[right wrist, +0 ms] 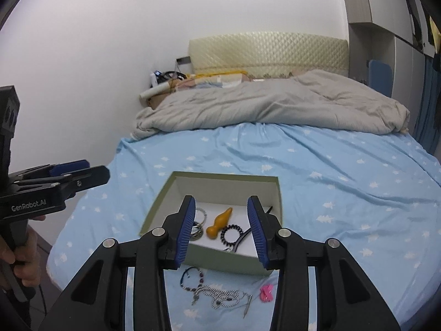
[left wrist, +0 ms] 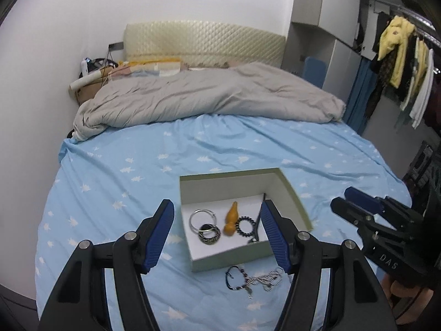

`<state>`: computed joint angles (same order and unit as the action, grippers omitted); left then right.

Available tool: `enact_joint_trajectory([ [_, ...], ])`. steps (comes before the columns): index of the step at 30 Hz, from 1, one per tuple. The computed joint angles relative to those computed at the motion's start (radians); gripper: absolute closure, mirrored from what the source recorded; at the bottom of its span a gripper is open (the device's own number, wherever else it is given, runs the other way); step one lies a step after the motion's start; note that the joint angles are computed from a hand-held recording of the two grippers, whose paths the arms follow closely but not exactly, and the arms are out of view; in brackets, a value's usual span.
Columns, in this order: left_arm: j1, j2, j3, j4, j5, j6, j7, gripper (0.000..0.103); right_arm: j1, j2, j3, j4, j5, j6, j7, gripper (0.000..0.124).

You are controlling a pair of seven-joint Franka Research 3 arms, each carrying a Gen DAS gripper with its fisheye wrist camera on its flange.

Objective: Organize jewelry

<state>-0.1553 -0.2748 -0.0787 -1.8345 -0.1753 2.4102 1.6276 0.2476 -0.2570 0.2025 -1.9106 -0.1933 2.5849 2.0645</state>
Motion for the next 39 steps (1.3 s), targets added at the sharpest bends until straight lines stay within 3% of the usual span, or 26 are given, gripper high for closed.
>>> enact_joint_trajectory([
  [15,-0.048,-0.265,0.000,-0.300,0.066,0.092,-0.073,0.037,-0.050,-0.235,0.065,-0.245,0.010,0.070,0.076,0.087],
  [23,-0.121,-0.364,0.019,-0.438,0.067,0.151,-0.116,0.037,-0.079,-0.381,0.103,-0.401,0.044,0.091,0.058,0.087],
  [27,-0.156,-0.419,0.038,-0.521,0.047,0.166,-0.132,0.037,-0.056,-0.419,0.094,-0.474,0.093,0.103,0.027,0.085],
  [39,-0.210,-0.473,0.079,-0.657,0.008,0.181,-0.161,0.040,-0.037,-0.520,0.114,-0.622,0.180,0.049,0.036,0.085],
])
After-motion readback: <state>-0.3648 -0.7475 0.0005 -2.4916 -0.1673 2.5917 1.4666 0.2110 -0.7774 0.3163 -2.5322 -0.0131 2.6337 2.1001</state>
